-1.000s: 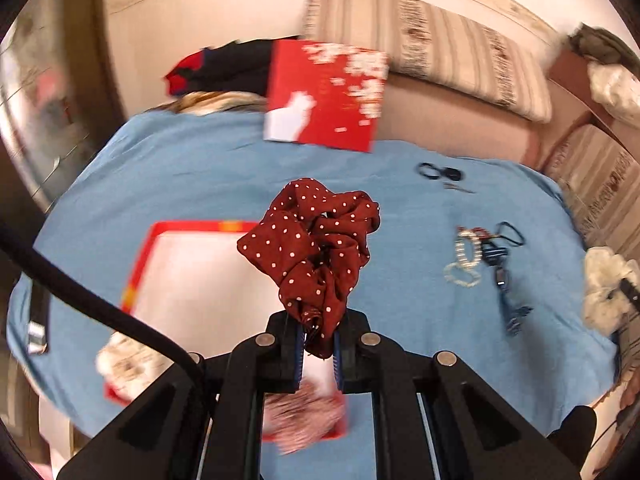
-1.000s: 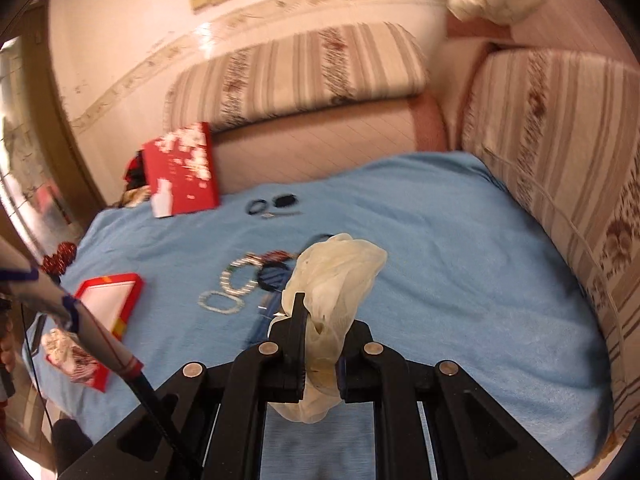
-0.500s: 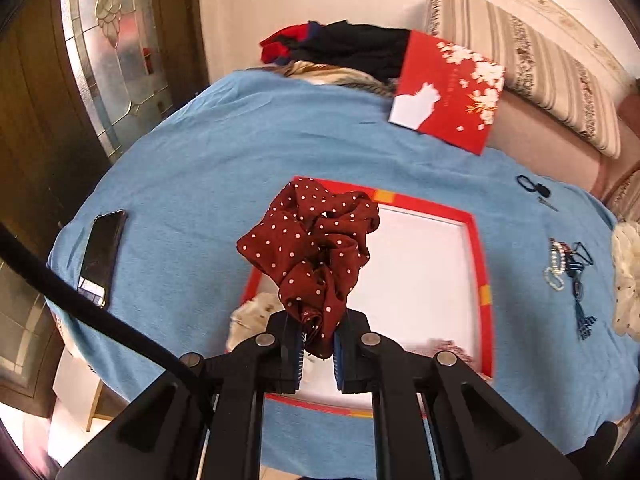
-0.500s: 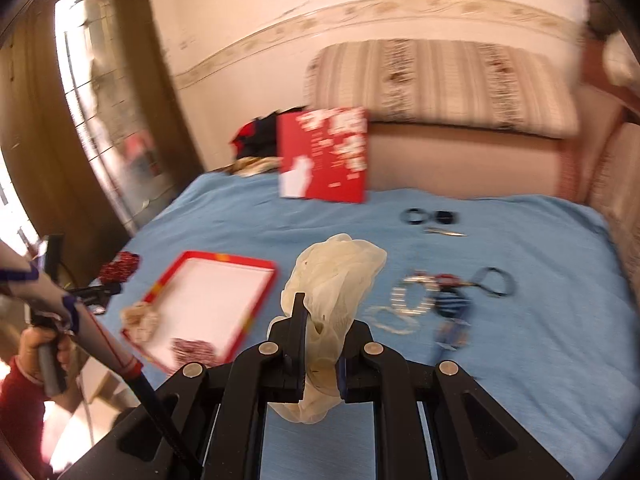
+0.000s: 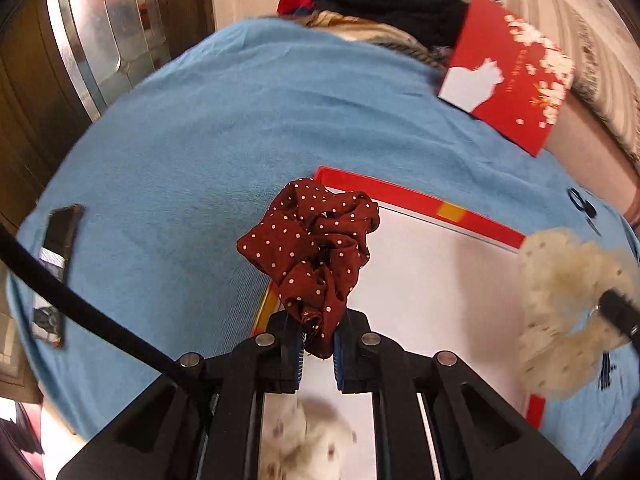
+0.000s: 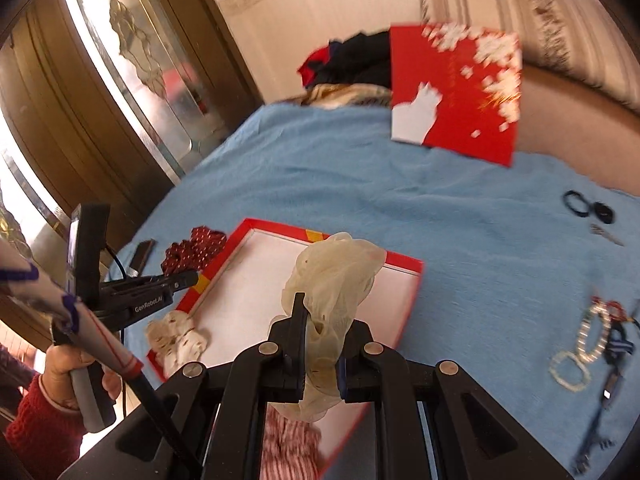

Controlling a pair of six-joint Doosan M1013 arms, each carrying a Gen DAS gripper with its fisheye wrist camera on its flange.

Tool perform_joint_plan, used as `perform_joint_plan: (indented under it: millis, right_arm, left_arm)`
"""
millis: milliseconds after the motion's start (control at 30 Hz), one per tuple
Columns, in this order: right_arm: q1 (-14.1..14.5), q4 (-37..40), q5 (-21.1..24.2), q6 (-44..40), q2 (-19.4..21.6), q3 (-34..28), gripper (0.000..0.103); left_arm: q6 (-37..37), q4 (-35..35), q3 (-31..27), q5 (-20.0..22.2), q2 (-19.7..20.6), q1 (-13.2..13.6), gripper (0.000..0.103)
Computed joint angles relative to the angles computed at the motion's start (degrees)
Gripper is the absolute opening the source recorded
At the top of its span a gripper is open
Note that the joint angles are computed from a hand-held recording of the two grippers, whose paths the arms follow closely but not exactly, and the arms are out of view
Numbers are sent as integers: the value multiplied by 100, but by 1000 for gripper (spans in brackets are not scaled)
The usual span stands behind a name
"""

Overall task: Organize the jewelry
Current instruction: 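Carry both scrunchies over the tray and release them inside, then withdraw both tools from the tray toward the jewelry pile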

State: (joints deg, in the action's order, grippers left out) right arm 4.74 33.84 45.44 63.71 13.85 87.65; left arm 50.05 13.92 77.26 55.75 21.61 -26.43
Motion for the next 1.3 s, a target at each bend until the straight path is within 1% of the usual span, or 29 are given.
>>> perform_joint_plan:
  millis: [100, 200, 267, 300, 333, 367, 400, 433, 467, 500, 567, 600, 767, 900, 1033, 1100, 1233, 1300]
  right_arm:
    - [47, -150, 77, 237, 265, -169, 12]
    - [77, -504, 8, 547, 429, -229, 12]
    - [71, -685, -42, 677, 501, -237, 13]
    - [56, -724, -38, 706, 527, -235, 16]
    - [40, -761, -43, 737, 541, -222, 17]
    - [43, -795, -51, 782, 549, -226, 18]
    - [25, -771, -26, 783, 559, -222, 28]
    - [2, -697, -2, 744, 556, -210, 33]
    - [-2, -662, -6, 725, 547, -208, 41]
    - [-8, -638, -58, 691, 517, -182, 46]
    - [-6, -610, -143, 656, 463, -142, 51]
    - [-15, -571, -164, 632, 428, -119, 52]
    - [-97, -330, -225, 531, 238, 5, 52]
    - [-215, -81, -233, 335, 17, 168, 52]
    - [-367, 92, -157, 104, -260, 384, 52]
    - [-459, 150, -135, -37, -415, 522, 52]
    - [-705, 191, -213, -279, -812, 942, 52]
    - [-825, 139, -262, -276, -983, 1141, 53]
  left_arm:
    - [58, -244, -153, 36, 205, 90, 11]
    - [46, -215, -259, 94, 360, 98, 13]
    - [-30, -125, -287, 111, 426, 90, 18]
    - [-50, -75, -267, 42, 430, 83, 18]
    - [-53, -39, -257, -4, 426, 76, 20]
    - [-25, -71, -253, -36, 422, 75, 25]
    - [3, -165, -240, -84, 409, 86, 28]
    - [7, -274, -205, -153, 380, 100, 34]
    - [-29, -337, -170, -214, 344, 106, 38]
    - [-79, -359, -130, -280, 304, 102, 40]
    - [-88, -418, -59, -399, 218, 103, 47]
    - [-112, -428, -31, -444, 177, 98, 47]
    - [-422, -212, 178, -589, -144, -12, 50]
    - [-1001, 247, 467, -578, -482, -211, 52]
    - [-1373, 852, 630, -231, -697, -537, 52]
    - [-1587, 1137, 711, -61, -808, -764, 52]
    - [-1799, 1284, 832, -138, -964, -1111, 58]
    - [-1902, 1342, 859, -160, -1006, -1309, 59]
